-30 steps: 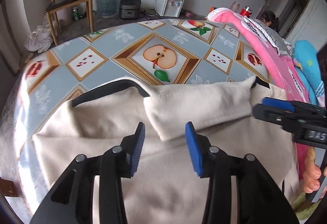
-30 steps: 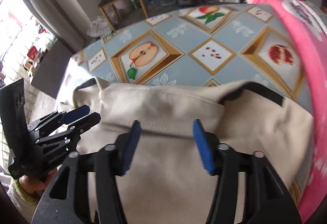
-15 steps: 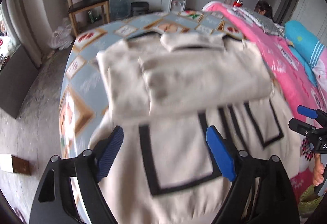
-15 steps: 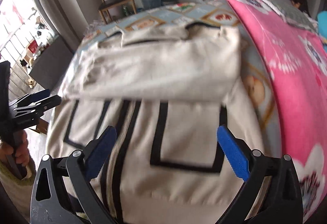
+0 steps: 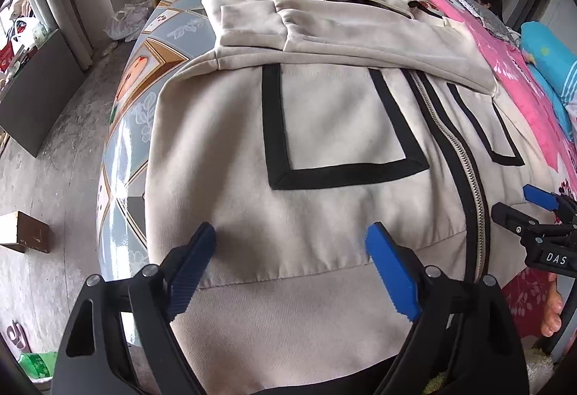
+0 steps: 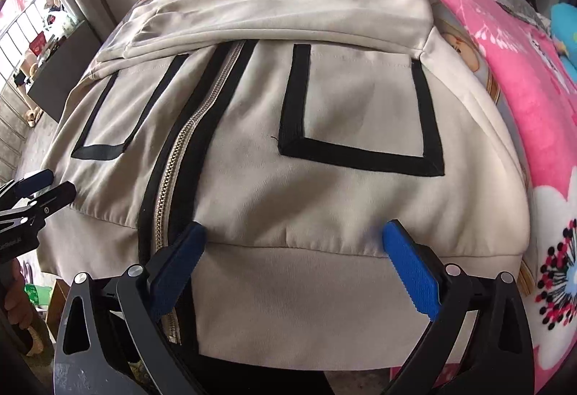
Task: Fold large clothes
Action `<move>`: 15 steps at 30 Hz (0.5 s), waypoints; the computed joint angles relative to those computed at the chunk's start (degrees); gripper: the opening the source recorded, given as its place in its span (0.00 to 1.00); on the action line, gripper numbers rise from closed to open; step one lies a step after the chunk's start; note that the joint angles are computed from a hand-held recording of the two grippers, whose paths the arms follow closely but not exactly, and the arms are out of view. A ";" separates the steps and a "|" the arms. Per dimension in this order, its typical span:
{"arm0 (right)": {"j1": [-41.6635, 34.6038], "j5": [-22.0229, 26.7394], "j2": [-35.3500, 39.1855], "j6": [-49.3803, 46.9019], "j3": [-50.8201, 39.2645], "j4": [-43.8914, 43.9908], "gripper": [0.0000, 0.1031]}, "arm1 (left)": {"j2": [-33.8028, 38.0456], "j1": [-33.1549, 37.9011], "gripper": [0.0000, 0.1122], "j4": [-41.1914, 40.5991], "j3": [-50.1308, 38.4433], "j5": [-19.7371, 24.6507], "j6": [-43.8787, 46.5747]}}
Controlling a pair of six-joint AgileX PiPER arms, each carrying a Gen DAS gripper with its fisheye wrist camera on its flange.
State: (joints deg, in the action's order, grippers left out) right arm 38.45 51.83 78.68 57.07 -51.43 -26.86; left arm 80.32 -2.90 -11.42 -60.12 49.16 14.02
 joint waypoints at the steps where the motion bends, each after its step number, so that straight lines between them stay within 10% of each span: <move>1: -0.29 -0.60 0.15 0.19 0.10 -0.36 0.93 | 0.05 -0.47 0.79 0.59 0.20 -0.41 -0.17; 15: -4.44 -8.74 -2.76 -5.22 4.66 2.87 0.94 | 0.94 -3.03 0.87 3.93 1.58 -3.60 -4.00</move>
State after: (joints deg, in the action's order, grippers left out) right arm 34.01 43.08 75.92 51.85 -46.77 -23.99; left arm 81.27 -5.93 -7.49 -58.53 45.57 10.01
